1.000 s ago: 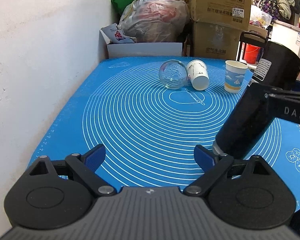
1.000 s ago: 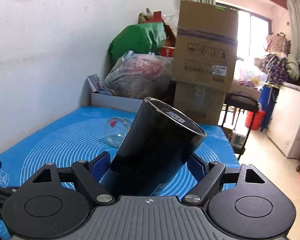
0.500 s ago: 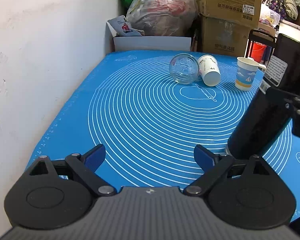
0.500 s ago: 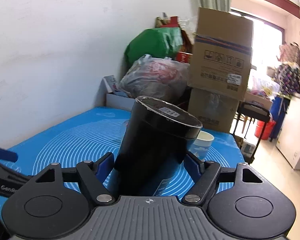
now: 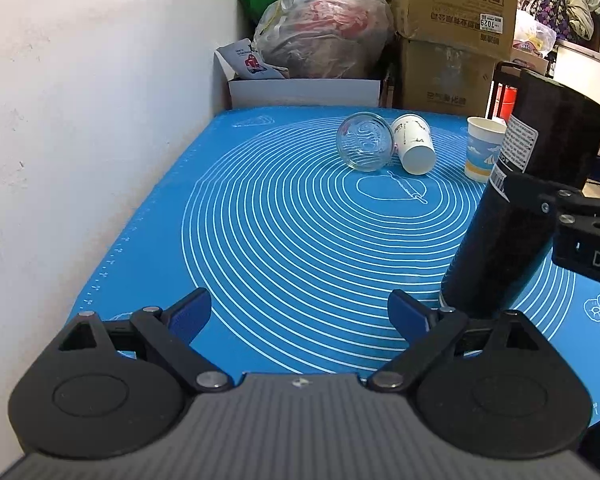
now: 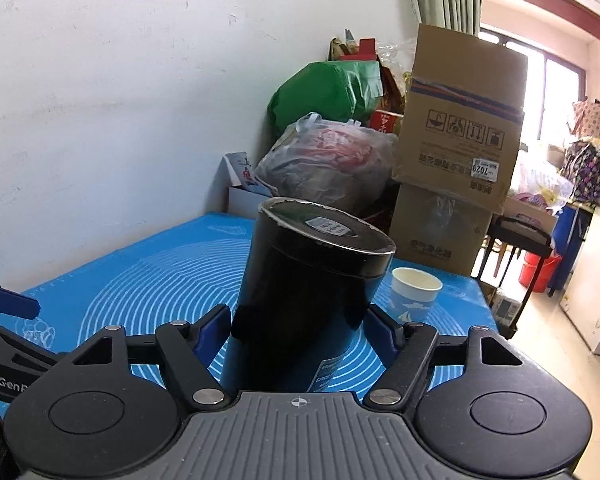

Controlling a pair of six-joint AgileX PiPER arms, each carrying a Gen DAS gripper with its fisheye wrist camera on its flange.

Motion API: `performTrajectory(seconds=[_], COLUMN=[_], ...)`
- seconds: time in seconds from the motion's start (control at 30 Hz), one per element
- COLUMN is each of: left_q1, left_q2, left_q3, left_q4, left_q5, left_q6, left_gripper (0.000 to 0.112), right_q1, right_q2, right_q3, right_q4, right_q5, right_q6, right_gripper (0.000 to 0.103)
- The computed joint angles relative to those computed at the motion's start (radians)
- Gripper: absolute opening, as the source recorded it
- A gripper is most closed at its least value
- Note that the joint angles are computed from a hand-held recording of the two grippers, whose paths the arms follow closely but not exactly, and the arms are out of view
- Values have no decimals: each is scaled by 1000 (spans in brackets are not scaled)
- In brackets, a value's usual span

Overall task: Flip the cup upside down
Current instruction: 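Hold the bottle upright in the right gripper and lower it toward the mat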

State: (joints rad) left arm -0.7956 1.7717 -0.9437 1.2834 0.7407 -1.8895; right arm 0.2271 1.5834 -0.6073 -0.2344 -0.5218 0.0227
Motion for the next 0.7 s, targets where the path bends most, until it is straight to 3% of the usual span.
performTrajectory(seconds=[0.7], left_q1=[-12], left_q2=[-3], left_q3=[5], left_q4=[-12], left_q5=[6], left_q6=[-3], left_gripper=[94], right_q1=[-14], right_q2=[-4], right_q3=[-1], right_q4=[-130], right_q5=[22], right_q6=[98], right_gripper=[82])
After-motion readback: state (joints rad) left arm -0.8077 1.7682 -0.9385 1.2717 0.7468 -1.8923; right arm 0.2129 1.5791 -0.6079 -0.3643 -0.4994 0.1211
